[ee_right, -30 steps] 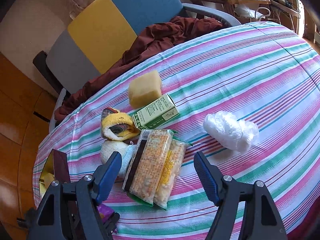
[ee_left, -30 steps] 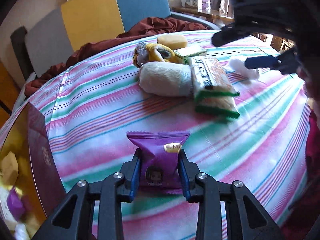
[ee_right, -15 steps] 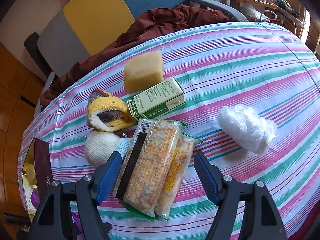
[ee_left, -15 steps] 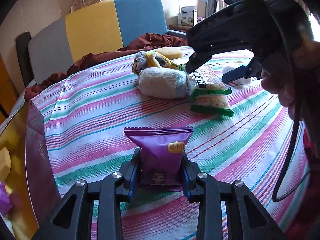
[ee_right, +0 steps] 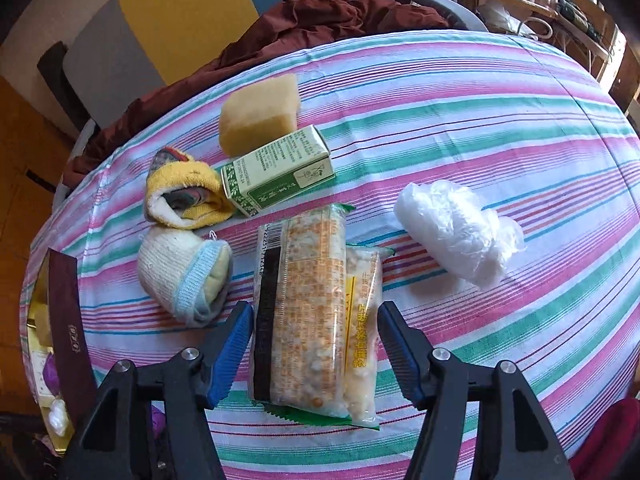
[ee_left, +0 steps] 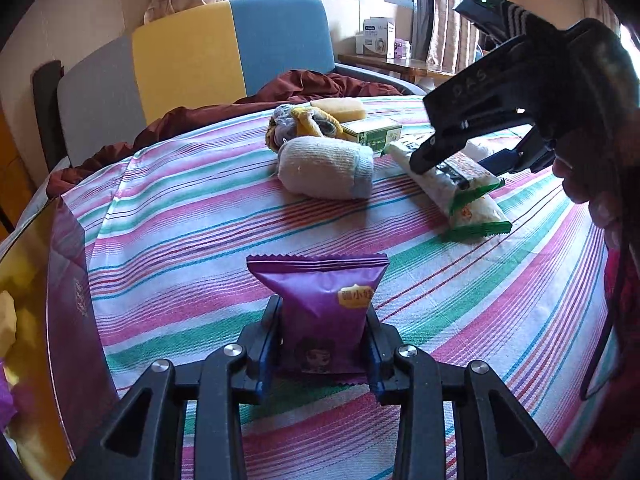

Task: Organize objects
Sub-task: 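Close the right tool on the WEIDAN snack bag while the left tool holds the purple packet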

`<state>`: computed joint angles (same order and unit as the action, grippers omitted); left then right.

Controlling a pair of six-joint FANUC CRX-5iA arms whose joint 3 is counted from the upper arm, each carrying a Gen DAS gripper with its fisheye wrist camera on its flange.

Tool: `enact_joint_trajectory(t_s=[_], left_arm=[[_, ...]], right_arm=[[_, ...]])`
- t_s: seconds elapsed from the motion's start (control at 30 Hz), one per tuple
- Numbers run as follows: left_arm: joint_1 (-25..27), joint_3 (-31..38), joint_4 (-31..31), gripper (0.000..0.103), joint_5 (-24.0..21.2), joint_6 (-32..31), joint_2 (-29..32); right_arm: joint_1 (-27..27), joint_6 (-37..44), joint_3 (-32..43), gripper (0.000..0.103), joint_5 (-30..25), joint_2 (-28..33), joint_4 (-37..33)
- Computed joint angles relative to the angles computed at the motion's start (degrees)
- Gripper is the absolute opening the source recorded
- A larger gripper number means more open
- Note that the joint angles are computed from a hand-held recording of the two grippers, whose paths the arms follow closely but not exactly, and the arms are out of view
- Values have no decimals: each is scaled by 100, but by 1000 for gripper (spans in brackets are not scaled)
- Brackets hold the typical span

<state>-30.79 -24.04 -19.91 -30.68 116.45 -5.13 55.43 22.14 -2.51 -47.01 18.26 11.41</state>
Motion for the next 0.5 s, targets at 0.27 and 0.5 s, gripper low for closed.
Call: enact_joint_trajectory(t_s=[0.27,0.5], left_arm=[[115,-64,162,37,130,-192,12],[121,-70,174,38,141,-208,12]], right_arm=[[-24,-943,-624,65,554,-405,566],[387,-905,-316,67,-147,-78,1590]])
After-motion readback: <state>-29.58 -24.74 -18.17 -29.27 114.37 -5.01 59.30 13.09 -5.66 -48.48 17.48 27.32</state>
